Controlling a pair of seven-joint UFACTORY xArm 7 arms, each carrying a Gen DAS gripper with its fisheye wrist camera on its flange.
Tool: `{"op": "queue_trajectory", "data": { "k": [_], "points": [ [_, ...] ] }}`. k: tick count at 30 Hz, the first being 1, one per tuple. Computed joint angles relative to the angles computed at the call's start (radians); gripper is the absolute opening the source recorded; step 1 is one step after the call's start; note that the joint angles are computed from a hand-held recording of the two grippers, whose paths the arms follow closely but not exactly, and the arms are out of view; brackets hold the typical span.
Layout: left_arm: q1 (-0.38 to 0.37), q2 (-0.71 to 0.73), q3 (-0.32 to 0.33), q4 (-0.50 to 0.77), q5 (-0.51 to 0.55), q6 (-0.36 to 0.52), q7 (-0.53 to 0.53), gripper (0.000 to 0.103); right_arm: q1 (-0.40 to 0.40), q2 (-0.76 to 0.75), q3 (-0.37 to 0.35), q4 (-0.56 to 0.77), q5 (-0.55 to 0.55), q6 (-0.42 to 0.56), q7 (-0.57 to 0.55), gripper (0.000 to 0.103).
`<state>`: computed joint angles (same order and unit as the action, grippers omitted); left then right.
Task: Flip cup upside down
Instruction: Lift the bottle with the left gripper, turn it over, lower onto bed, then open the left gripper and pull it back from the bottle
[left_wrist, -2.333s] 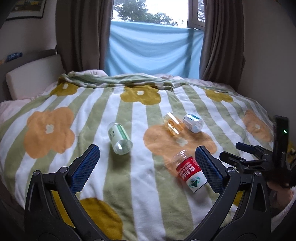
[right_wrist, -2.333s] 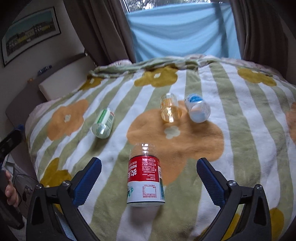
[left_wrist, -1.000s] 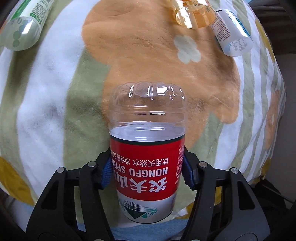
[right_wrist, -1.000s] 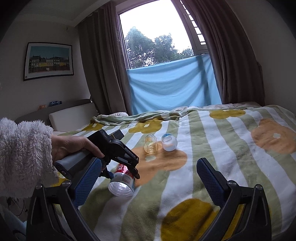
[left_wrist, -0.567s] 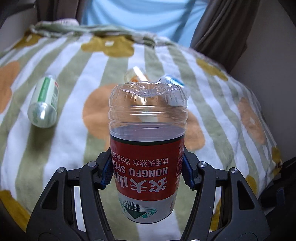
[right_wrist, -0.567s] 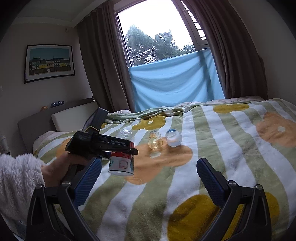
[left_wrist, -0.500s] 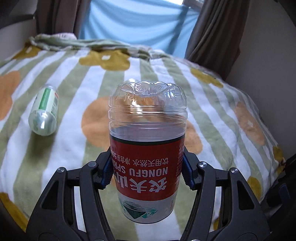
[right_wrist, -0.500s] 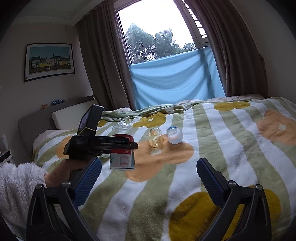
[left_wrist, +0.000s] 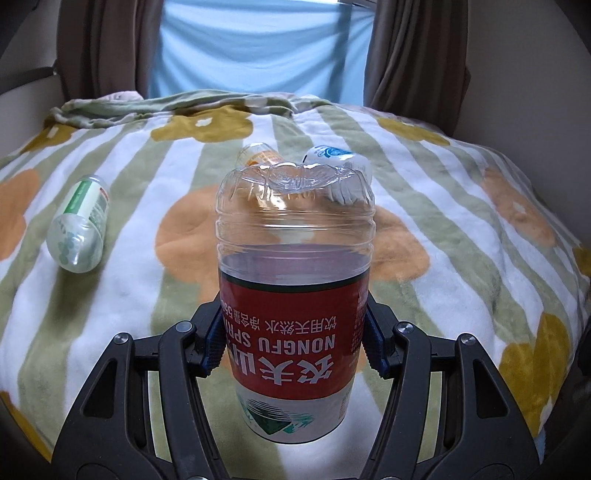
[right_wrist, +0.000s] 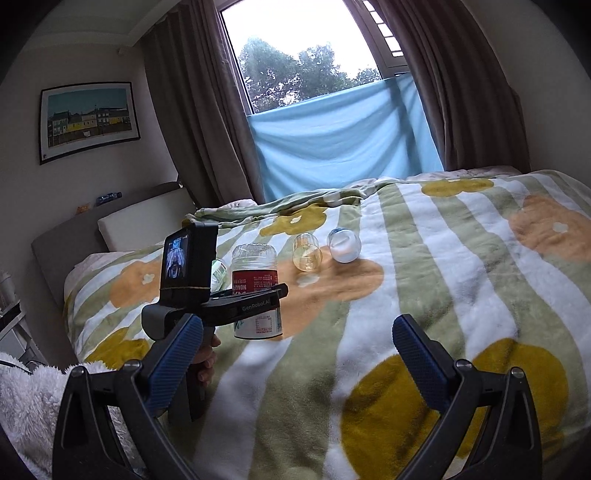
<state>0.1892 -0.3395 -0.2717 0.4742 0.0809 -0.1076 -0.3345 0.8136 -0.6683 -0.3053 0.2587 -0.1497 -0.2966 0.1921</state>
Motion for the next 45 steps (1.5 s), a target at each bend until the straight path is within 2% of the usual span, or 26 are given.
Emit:
{"op": "queue_trajectory", "data": {
  "k": [4, 9, 15, 20, 23, 24, 25, 26, 27, 28, 29, 31, 34, 37, 39, 42, 45],
  "points": [
    [-0.066, 0.002, 0.065, 0.007, -0.002, 0.038, 0.022, 0.058, 0.005, 0.002, -0.003, 0.003, 0.000, 0.006, 0.002, 0.103],
    [-0.169, -0.014, 0.161, 0.032, -0.015, 0.147, 0.064, 0.058, 0.033, 0.002, -0.034, 0.008, 0.004, 0.001, 0.008, 0.103],
    [-0.254, -0.055, 0.239, 0.014, -0.068, 0.196, 0.116, 0.058, 0.024, -0.003, -0.017, 0.013, 0.013, 0.026, 0.012, 0.103],
    [-0.265, -0.074, 0.244, 0.001, -0.087, 0.207, 0.139, 0.058, 0.023, -0.007, -0.001, 0.015, 0.034, 0.041, 0.007, 0.103],
    [-0.323, -0.096, 0.292, -0.026, -0.126, 0.167, 0.180, 0.059, 0.029, -0.013, 0.006, 0.020, 0.047, 0.053, 0.005, 0.103],
    [-0.338, -0.100, 0.303, -0.028, -0.136, 0.168, 0.192, 0.063, 0.037, -0.015, 0.001, 0.024, 0.051, 0.057, 0.002, 0.103],
    [-0.336, -0.101, 0.298, -0.028, -0.141, 0.172, 0.194, 0.073, 0.036, -0.016, 0.005, 0.025, 0.057, 0.060, 0.001, 0.103],
    [-0.304, -0.103, 0.266, -0.029, -0.133, 0.172, 0.178, 0.080, 0.033, -0.017, 0.010, 0.027, 0.062, 0.064, -0.001, 0.103],
    [-0.254, -0.106, 0.218, -0.032, -0.115, 0.170, 0.149, 0.096, 0.034, -0.018, 0.011, 0.027, 0.066, 0.063, -0.005, 0.103],
    [-0.207, -0.114, 0.174, -0.037, -0.095, 0.164, 0.118, 0.103, 0.035, -0.018, 0.012, 0.027, 0.070, 0.063, -0.008, 0.103],
    [-0.200, -0.122, 0.168, -0.046, -0.088, 0.153, 0.107, 0.103, 0.029, -0.020, 0.021, 0.029, 0.074, 0.068, -0.009, 0.103],
    [-0.242, -0.131, 0.212, -0.052, -0.094, 0.151, 0.124, 0.103, 0.018, -0.023, 0.040, 0.033, 0.083, 0.076, -0.012, 0.103],
    [-0.215, -0.155, 0.190, -0.056, -0.076, 0.177, 0.112, 0.103, -0.002, -0.018, 0.074, 0.043, 0.098, 0.086, -0.014, 0.103],
    [-0.268, -0.212, 0.243, -0.084, -0.096, 0.186, 0.133, 0.103, -0.021, -0.002, 0.109, 0.052, 0.117, 0.091, -0.003, 0.103],
    [-0.272, -0.266, 0.252, -0.103, -0.099, 0.206, 0.146, 0.103, -0.035, 0.011, 0.135, 0.067, 0.131, 0.107, 0.012, 0.103],
    [-0.243, -0.371, 0.243, -0.128, -0.086, 0.240, 0.158, 0.103, -0.104, 0.028, 0.216, 0.098, 0.148, 0.116, 0.029, 0.103],
    [-0.202, -0.494, 0.237, -0.139, -0.065, 0.277, 0.174, 0.103, -0.251, 0.038, 0.367, 0.149, 0.157, 0.128, 0.058, 0.103]
  ]
}}
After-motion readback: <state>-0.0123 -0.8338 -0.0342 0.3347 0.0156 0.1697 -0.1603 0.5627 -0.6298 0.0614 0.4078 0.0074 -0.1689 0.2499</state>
